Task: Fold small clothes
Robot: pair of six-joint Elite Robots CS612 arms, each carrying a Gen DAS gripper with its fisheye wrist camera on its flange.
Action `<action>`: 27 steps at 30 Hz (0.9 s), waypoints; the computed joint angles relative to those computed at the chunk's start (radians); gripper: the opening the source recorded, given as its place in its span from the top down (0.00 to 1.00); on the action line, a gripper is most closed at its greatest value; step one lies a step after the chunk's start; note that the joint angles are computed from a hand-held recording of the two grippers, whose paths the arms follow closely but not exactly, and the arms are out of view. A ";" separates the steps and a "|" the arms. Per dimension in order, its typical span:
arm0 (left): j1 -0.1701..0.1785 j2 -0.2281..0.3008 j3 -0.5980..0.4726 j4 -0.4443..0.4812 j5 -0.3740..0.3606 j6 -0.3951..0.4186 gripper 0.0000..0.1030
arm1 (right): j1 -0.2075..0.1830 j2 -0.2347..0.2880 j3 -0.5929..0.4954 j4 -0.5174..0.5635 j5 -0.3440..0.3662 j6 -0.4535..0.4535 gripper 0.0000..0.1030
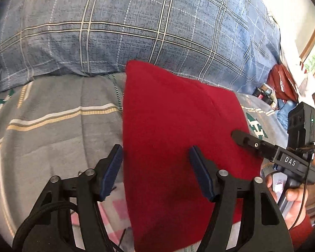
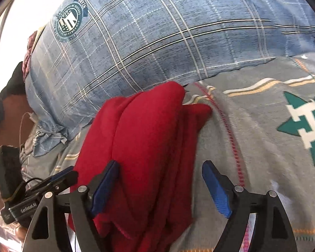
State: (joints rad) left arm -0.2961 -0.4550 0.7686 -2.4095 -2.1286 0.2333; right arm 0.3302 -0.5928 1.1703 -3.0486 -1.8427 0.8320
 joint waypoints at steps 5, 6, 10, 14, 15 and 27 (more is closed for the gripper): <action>-0.006 0.024 -0.038 0.020 -0.004 0.006 0.29 | -0.013 0.017 -0.017 -0.025 0.046 -0.003 0.22; -0.006 0.028 -0.045 0.024 -0.007 0.008 0.27 | -0.015 0.021 -0.019 -0.038 0.054 -0.004 0.22; -0.006 0.054 -0.087 0.059 -0.036 -0.006 0.25 | -0.017 0.034 -0.040 -0.042 0.076 -0.035 0.21; -0.005 0.060 -0.094 0.066 -0.056 -0.010 0.27 | -0.008 0.046 -0.074 -0.004 0.054 -0.106 0.37; -0.003 0.059 -0.095 0.070 -0.066 -0.009 0.31 | -0.004 0.047 -0.079 0.002 0.038 -0.118 0.40; 0.044 -0.080 0.094 -0.003 -0.161 0.024 0.49 | 0.035 0.009 -0.077 -0.065 0.057 -0.167 0.61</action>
